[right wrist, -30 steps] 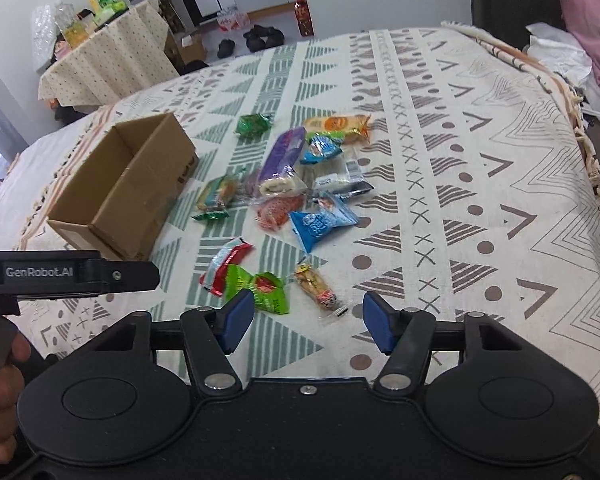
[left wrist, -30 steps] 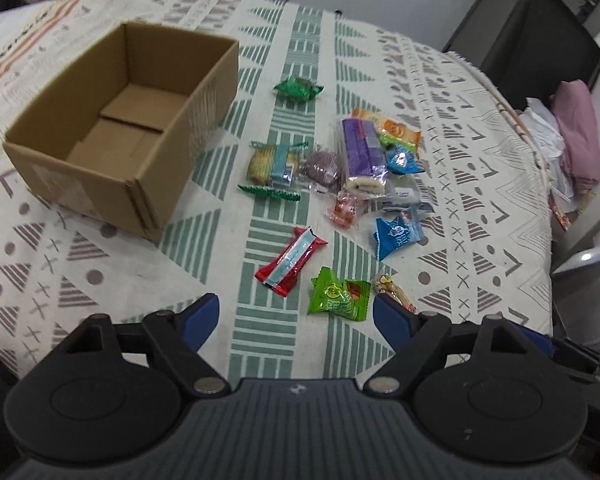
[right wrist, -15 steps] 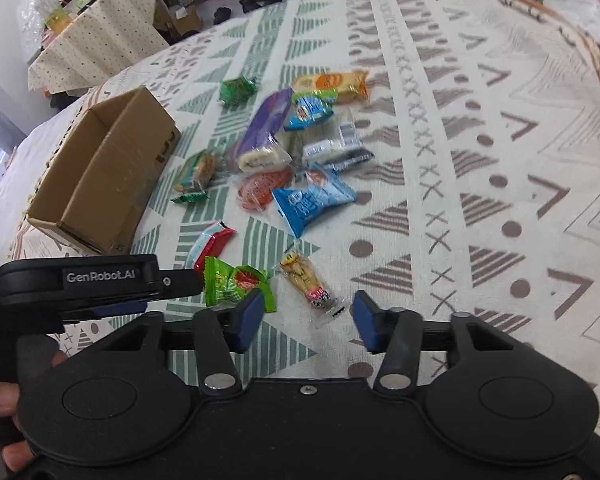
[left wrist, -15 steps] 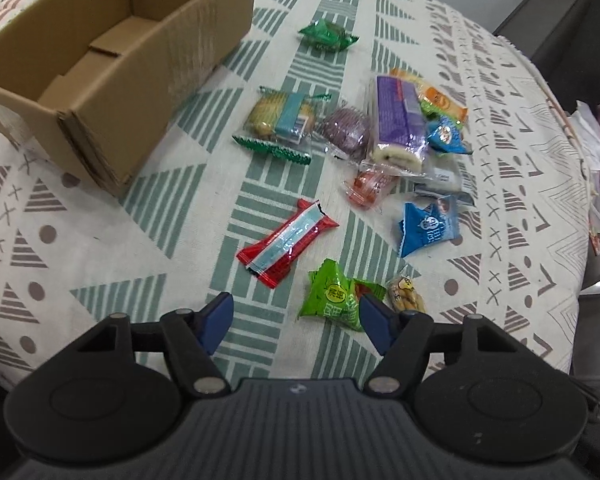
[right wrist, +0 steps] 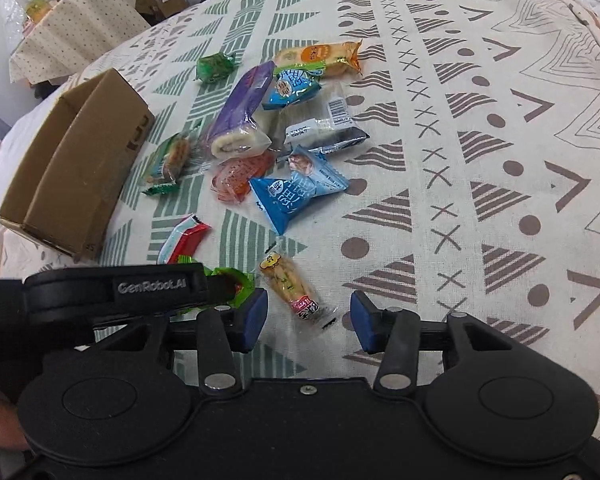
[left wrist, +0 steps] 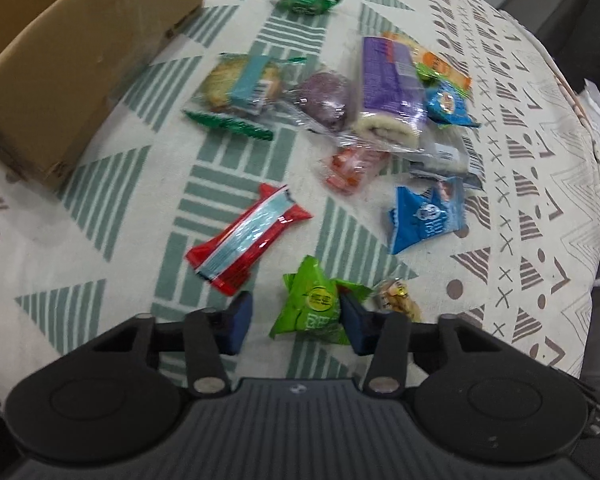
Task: Organize snacks
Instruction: 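Grasp the green snack packet with the left gripper while the right gripper grasps the bread stick packet, then carry both packets over the cardboard box and open both grippers to drop them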
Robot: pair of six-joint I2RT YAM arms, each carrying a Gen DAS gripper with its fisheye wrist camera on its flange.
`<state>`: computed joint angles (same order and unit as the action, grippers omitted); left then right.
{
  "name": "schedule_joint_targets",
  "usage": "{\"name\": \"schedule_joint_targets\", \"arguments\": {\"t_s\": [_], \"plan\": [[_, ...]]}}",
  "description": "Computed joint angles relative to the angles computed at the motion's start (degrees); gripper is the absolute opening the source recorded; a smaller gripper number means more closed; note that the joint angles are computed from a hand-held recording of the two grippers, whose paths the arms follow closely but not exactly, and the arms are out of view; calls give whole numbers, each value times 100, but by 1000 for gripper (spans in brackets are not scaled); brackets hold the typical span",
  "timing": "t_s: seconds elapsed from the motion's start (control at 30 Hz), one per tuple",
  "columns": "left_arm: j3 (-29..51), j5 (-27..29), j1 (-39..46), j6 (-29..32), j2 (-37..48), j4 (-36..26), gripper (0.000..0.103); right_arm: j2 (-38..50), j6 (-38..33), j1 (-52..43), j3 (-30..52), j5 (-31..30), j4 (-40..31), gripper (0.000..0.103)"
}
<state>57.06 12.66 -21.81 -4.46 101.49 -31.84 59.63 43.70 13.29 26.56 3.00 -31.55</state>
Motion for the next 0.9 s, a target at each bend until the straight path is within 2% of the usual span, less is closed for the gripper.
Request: {"name": "schedule_joint_targets", "arguments": {"t_s": [0.27, 0.5, 0.57, 0.63, 0.7, 0.9], "plan": [[296, 103, 118, 322, -12, -314, 30, 639, -110, 22, 171, -47, 272, 46], [402, 161, 283, 1113, -388, -464, 30, 1266, -202, 200, 470, 82, 260, 46], [437, 250, 349, 1362, -472, -544, 30, 1463, -219, 231, 558, 126, 293, 44], [490, 354, 428, 1545, -542, -635, 30, 1655, -209, 286, 639, 158, 339, 28], [493, 449, 519, 1645, -651, -601, 30, 1722, -146, 365, 706, 273, 317, 21], [315, 731, 808, 1675, -967, -210, 30, 1367, 260, 756, 871, 835, -103, 18]]}}
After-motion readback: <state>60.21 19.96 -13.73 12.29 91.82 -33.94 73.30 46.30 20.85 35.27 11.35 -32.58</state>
